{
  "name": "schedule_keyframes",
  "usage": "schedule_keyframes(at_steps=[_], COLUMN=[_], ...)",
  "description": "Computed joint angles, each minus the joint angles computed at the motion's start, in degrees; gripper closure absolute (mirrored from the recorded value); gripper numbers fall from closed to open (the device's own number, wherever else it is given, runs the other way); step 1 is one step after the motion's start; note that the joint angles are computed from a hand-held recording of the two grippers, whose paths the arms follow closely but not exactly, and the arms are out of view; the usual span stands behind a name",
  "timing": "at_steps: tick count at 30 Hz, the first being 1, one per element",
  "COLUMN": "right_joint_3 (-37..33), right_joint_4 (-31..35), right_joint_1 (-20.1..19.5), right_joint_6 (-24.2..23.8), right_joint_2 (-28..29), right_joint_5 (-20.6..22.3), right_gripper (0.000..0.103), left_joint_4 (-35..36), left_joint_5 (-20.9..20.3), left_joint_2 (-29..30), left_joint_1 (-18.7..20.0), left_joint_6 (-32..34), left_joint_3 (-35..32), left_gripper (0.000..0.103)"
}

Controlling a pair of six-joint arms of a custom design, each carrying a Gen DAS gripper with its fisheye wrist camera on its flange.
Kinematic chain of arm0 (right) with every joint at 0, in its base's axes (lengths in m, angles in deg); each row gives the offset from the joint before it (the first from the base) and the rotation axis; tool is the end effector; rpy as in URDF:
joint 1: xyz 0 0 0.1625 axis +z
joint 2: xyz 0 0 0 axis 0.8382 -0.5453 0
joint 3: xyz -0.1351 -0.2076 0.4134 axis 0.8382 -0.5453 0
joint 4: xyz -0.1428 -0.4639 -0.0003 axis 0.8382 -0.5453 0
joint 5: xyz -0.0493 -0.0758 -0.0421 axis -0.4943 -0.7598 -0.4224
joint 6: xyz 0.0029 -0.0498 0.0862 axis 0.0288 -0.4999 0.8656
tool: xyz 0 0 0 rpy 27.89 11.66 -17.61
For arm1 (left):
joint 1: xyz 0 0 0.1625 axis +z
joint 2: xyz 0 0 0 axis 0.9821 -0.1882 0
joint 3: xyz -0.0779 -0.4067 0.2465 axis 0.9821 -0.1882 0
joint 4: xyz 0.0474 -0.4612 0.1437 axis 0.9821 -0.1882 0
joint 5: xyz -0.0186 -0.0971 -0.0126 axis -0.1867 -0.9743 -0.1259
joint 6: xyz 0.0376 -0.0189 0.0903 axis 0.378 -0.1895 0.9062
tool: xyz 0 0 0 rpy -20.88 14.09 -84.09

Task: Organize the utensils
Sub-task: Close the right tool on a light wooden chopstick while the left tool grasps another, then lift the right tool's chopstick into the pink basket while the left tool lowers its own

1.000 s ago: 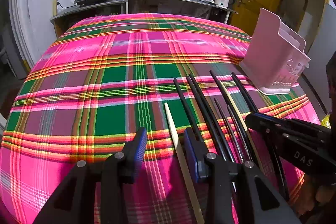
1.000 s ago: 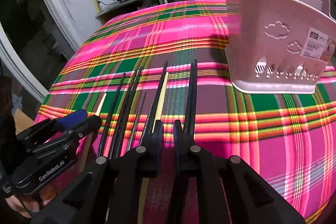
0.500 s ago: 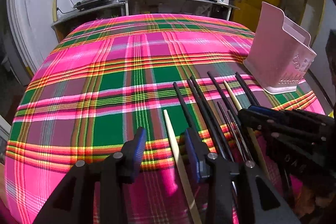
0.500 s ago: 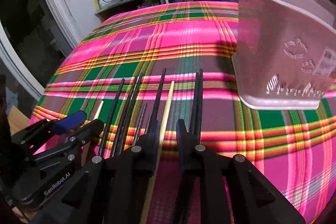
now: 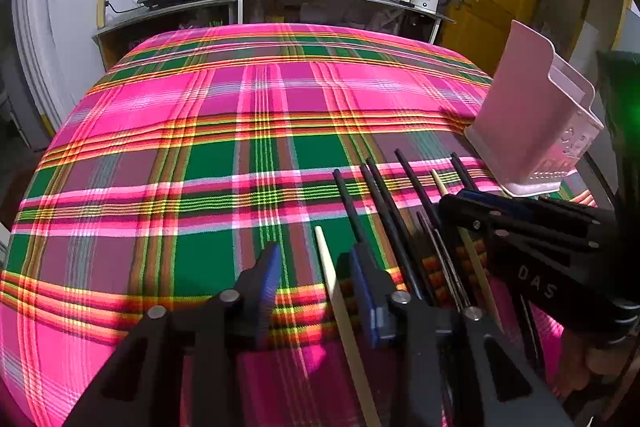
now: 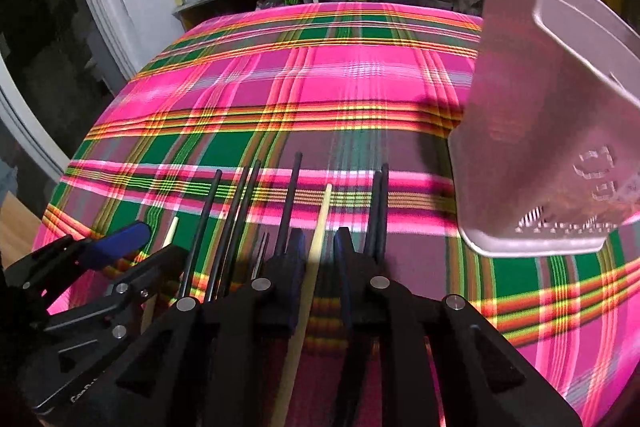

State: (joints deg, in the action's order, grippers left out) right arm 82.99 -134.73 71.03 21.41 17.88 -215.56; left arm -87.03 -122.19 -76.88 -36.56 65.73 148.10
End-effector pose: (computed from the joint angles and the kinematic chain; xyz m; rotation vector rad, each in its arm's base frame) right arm 0.2777 -0.2681 -0.0224 0.0710 -2.3377 0.7999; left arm -0.0517 -0.3041 0.1806 0.8643 2.4852 -0.5378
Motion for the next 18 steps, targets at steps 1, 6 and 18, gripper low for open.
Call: schedule_keyframes(at_steps=[1, 6, 18], right_joint_3=[-0.27, -0.97, 0.45], right_joint_4=[0.55, 1.70, -0.92], right_joint_1=[-0.09, -0.96, -0.26], right_joint_6=[-0.29, -1.15, -1.05], right_joint_2=[-0.02, -0.40, -2.68], right_joint_5=[-0.25, -0.29, 2.23], right_gripper=[0.089, 0.092, 0.097], left_joint_4=[-0.37, -0.61, 6.30], left_joint_5=[0.04, -1.02, -5.81], left_joint_2=[0.37, 1.14, -1.66], left_joint_1=[0.20, 2.14, 4.32], left_joint_6=[0.31, 1.36, 0.84], left_joint_3=[-0.14, -1.27, -3.98], left_gripper=[0.073, 0.089, 0.099])
